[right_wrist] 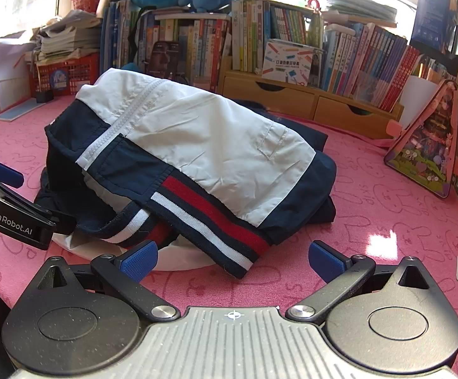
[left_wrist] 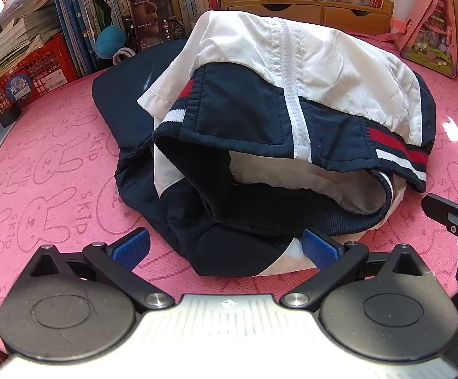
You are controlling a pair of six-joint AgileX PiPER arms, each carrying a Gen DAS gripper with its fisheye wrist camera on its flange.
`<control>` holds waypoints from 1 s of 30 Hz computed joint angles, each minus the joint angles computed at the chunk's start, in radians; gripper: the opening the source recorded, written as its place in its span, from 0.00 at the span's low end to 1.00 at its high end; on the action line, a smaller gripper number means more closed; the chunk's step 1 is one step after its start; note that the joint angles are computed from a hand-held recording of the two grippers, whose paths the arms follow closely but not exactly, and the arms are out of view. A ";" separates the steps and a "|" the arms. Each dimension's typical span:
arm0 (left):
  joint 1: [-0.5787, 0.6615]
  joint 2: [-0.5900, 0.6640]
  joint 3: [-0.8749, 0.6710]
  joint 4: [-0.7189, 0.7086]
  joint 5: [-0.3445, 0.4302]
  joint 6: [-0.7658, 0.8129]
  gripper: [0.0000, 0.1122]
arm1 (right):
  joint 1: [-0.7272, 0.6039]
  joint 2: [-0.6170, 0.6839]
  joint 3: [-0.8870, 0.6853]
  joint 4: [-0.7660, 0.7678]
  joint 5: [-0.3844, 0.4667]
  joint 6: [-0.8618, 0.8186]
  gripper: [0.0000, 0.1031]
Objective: Fold clothes
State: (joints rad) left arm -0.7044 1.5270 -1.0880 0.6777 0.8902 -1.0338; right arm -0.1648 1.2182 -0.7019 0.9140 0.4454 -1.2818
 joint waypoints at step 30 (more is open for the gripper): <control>0.008 0.033 -0.030 -0.028 0.027 0.047 0.92 | -0.056 -0.009 0.006 0.116 0.064 -0.037 1.00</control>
State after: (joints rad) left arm -0.6966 1.5602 -1.1185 0.6495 0.9174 -0.9869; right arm -0.2213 1.2093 -0.6958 1.0297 0.5093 -1.3190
